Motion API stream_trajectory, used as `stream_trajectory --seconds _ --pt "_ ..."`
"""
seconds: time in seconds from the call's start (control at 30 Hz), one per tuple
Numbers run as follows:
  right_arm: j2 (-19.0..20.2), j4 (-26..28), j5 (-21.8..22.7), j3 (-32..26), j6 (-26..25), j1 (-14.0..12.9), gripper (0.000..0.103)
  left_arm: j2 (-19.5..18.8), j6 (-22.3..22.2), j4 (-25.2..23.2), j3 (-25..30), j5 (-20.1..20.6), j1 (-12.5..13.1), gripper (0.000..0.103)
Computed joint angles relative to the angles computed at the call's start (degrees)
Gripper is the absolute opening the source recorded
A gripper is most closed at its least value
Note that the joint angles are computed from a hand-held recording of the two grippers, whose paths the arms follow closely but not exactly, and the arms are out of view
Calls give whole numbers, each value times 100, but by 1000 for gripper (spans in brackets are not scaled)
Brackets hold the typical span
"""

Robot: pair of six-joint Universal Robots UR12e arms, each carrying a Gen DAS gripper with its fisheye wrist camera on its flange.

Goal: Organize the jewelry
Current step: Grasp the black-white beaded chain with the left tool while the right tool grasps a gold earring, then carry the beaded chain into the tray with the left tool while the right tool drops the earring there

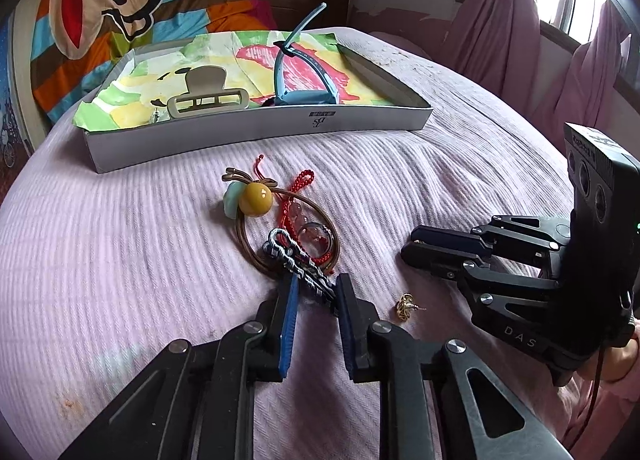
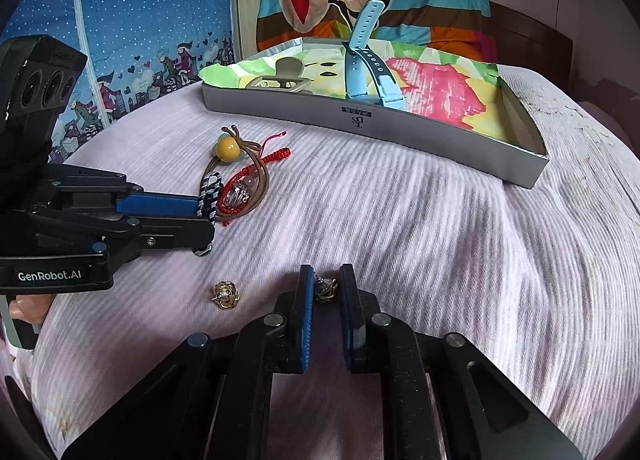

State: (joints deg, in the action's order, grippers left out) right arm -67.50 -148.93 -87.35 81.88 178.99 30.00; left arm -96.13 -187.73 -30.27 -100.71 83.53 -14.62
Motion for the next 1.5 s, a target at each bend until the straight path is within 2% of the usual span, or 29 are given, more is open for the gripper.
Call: stream_trajectory --seconds 0.5,0.7,0.9,1.17,1.3,1.5 --pt "121 -192 165 -95 590 -49 11 11 -130 12 -17 13 -10 4" --pt "107 -371 259 -36 609 -62 11 81 -53 375 -147 149 -58 4" --pt "80 -705 372 43 665 -90 11 142 -248 868 -264 178 -11 4" --pt "138 -1079 472 -102 739 -139 11 66 -505 1297 -84 503 48 4" --pt "226 -1203 458 -318 842 -180 11 -68 -564 1257 174 694 80 4" --pt "508 -1064 273 -875 990 -227 11 -350 -645 1082 600 1126 142 4"
